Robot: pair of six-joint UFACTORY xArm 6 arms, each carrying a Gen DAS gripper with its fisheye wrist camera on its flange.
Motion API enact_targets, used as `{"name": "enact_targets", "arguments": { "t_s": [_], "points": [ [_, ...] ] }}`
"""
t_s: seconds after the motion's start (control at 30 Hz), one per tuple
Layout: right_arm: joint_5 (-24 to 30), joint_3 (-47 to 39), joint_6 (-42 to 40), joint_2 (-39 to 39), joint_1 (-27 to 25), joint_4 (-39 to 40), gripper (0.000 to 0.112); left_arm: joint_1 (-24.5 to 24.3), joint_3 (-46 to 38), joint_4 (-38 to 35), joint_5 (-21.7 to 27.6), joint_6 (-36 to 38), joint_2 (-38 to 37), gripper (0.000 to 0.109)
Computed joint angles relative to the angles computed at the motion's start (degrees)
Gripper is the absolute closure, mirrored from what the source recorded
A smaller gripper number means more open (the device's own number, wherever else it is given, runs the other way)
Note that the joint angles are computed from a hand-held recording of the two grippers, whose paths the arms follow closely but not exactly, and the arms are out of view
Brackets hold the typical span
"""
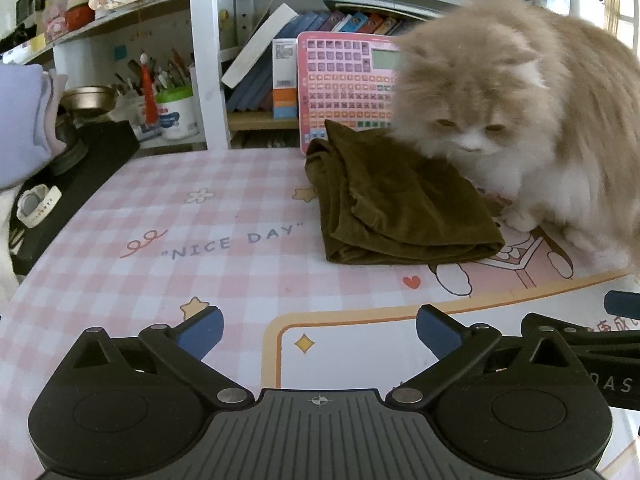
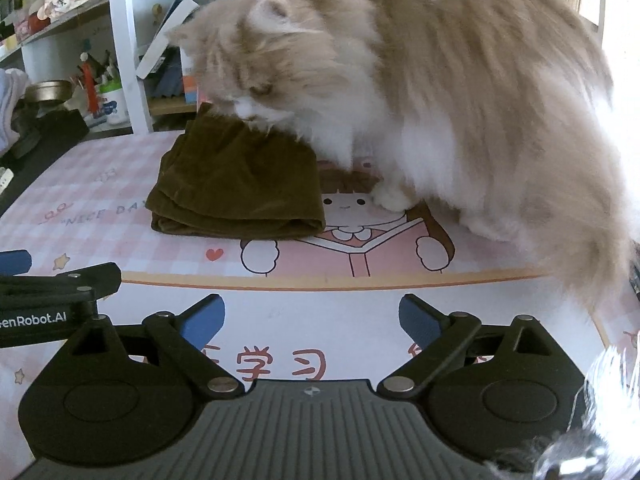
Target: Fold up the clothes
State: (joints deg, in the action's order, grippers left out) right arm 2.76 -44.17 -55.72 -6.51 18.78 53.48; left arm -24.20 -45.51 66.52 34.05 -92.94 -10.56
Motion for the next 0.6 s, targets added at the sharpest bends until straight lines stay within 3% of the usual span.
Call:
{"name": "enact_targets", "arguments": {
  "t_s": [0.6],
  "points": [
    [0.68,-0.32,1.38,0.59,-0.01,-1.59,0.018,0.34,1.05,2.42,-0.73,-4.37,-0.95,0.006]
  ]
}}
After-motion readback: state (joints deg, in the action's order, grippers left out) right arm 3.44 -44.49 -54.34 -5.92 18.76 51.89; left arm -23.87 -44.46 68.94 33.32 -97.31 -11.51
